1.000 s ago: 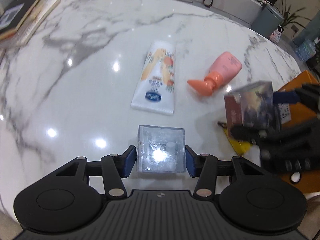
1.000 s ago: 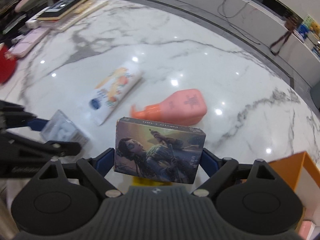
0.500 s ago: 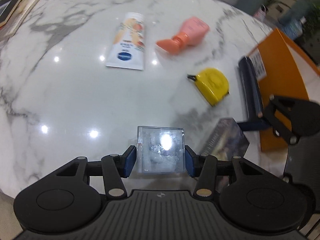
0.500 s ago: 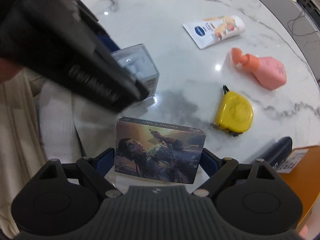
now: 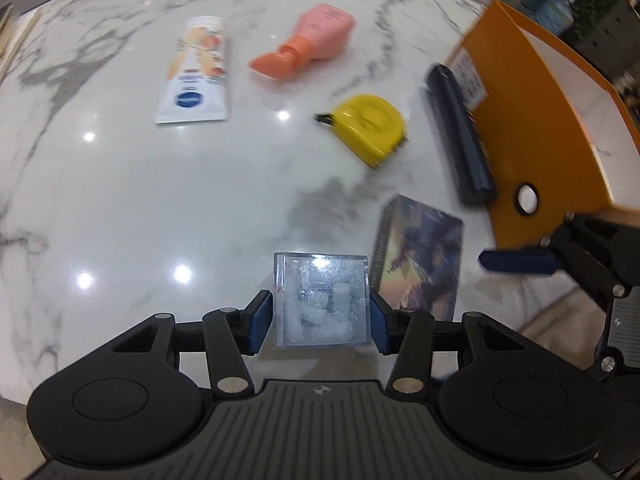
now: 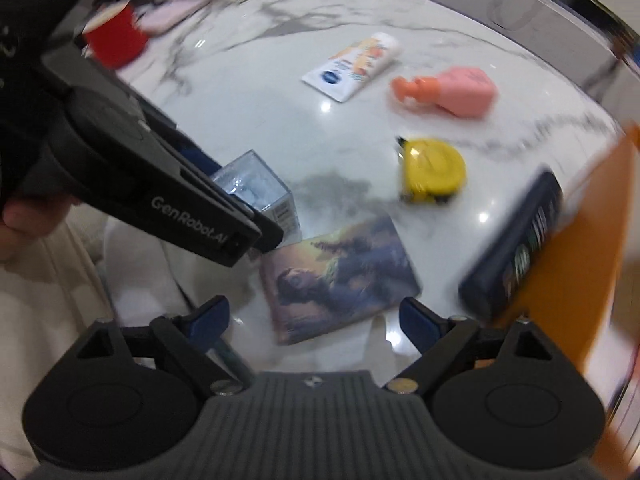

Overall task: Organize rigid objects
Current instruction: 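Lift the clear cube and picture box and carry both over the orange box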

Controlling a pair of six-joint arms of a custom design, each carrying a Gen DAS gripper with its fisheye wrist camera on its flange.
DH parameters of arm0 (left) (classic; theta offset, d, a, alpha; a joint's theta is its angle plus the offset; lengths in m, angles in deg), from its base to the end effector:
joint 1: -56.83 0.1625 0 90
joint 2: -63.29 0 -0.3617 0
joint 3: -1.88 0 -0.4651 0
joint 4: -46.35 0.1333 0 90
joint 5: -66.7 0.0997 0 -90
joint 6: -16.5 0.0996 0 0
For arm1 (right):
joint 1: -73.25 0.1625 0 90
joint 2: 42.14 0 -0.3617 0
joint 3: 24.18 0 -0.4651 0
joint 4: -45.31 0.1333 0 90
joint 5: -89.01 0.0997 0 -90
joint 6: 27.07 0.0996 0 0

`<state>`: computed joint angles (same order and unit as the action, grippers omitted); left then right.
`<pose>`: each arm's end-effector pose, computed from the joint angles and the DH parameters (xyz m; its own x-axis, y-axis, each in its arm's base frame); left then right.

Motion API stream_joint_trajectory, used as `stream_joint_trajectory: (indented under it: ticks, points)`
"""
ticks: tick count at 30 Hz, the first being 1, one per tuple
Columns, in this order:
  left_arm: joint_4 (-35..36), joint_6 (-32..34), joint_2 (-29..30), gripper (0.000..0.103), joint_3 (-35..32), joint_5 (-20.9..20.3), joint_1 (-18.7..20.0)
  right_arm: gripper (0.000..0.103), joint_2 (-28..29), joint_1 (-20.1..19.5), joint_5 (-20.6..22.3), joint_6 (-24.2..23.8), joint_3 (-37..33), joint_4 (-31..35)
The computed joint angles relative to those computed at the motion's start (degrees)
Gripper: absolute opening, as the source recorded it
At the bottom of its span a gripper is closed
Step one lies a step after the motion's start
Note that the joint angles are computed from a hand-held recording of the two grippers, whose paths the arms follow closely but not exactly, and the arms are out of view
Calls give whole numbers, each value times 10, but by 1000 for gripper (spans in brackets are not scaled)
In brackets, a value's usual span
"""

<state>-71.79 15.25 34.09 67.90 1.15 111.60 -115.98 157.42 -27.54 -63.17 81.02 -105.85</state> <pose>-0.3033 -0.7320 -0.0445 -0.7198 0.5584 -0.4124 0.5547 0.8199 0.1420 0.0245 -0.6344 0.2401 -0.7527 -0.2567 0.6062 -0.4398 0.8813 -0.1730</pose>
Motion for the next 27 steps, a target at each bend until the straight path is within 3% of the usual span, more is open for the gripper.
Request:
stream_joint_trajectory:
  ticks: [5, 9, 12, 17, 24, 27]
  points:
    - [5, 8, -2, 57, 8, -12, -6, 77, -40, -23, 24, 104, 59, -76]
    - [-18, -25, -1, 57, 17, 58, -14, 76, -42, -39, 62, 181, 78, -142]
    - [-24, -45, 0, 57, 13, 67, -11, 80, -15, -36, 71, 206, 69, -183]
    - [-29, -81, 2, 57, 9, 78, -9, 81, 43, -19, 30, 208, 41, -249]
    - [7, -107, 23, 61, -17, 101, -7, 84, 93, -10, -15, 141, 20, -305]
    - [3, -101, 25, 57, -17, 106, -8, 76, 104, -10, -23, 114, 19, -335]
